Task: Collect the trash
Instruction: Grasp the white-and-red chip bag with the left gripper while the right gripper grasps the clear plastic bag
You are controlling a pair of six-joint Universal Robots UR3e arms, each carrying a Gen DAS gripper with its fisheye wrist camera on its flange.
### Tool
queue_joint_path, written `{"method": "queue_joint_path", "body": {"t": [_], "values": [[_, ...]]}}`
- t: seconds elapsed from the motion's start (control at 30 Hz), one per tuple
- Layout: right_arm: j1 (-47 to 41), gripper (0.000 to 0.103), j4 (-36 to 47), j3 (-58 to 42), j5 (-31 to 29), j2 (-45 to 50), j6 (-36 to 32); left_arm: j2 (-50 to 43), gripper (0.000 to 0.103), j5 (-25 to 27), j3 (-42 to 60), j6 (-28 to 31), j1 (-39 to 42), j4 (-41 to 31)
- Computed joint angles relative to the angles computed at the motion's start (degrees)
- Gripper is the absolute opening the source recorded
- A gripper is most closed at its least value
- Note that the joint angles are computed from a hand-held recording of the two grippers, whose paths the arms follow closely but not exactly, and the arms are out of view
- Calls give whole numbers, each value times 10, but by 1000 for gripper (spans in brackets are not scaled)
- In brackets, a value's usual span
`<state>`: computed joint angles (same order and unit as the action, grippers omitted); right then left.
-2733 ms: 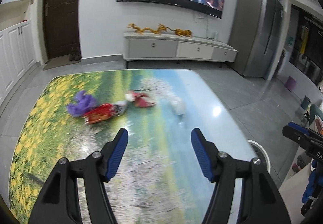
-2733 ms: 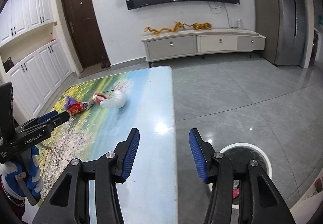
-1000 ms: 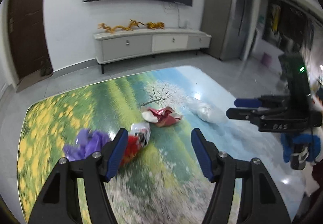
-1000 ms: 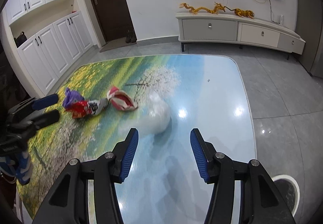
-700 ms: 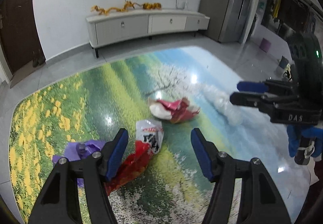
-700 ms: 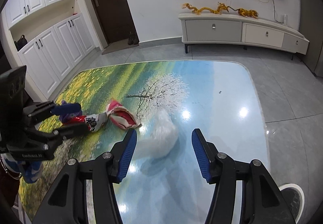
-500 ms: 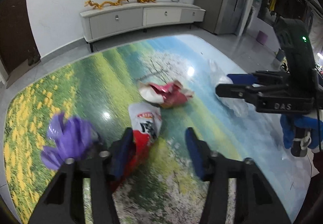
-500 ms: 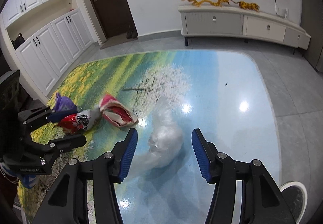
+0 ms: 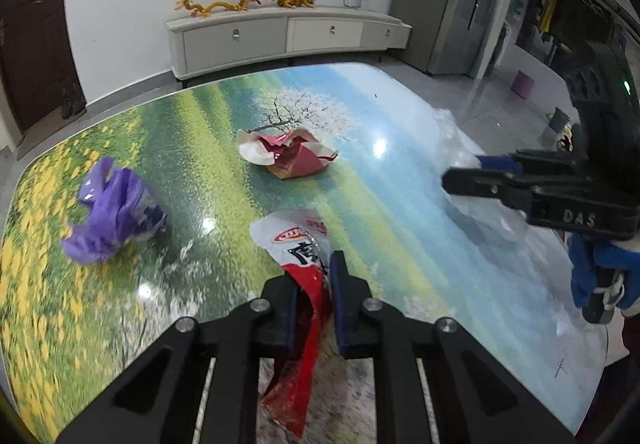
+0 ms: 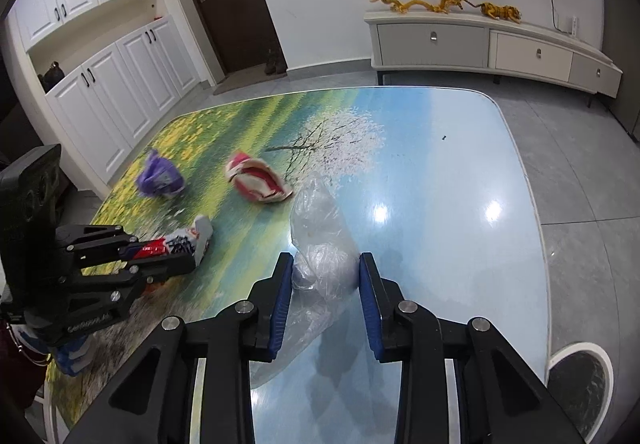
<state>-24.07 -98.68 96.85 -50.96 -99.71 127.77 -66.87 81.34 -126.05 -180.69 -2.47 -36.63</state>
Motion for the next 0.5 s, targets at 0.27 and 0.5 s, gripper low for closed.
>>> {"method": "queue_joint_path", "body": {"t": [0.27,0.5], "values": [[-117,32,175,7,28,-105,-125,82,10,49,3,-77,-53,-42],[-250,32,402,-45,53,-176,-297,102,10,136,44,-147,-157,-70]]}}
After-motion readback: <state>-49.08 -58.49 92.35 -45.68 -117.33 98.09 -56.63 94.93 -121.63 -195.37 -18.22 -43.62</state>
